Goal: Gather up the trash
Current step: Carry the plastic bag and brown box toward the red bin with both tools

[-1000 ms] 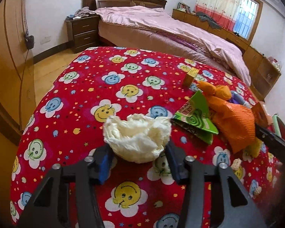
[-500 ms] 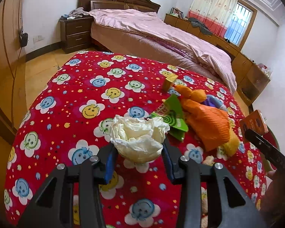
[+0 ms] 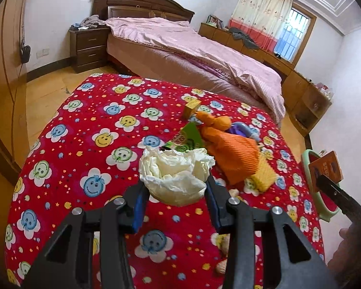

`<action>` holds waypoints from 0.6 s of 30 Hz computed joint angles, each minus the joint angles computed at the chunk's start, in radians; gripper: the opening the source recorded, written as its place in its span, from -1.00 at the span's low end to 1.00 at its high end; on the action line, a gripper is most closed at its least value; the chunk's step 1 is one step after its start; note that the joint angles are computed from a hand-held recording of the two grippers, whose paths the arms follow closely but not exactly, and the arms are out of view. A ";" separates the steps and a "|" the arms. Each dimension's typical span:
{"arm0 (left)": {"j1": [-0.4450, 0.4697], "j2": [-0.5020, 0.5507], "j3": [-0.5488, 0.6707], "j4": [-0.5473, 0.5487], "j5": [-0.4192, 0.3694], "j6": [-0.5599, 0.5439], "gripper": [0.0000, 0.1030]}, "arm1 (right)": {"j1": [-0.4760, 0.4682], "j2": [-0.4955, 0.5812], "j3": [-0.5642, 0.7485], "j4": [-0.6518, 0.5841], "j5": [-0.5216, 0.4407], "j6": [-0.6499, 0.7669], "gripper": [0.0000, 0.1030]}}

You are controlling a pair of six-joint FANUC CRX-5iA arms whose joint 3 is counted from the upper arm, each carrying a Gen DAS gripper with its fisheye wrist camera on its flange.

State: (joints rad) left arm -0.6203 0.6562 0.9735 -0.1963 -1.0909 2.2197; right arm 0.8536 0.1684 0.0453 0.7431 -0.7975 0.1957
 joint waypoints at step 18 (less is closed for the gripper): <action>-0.055 0.014 0.071 0.009 -0.012 -0.045 -0.16 | 0.032 -0.150 -0.174 0.122 -0.016 -0.182 -0.03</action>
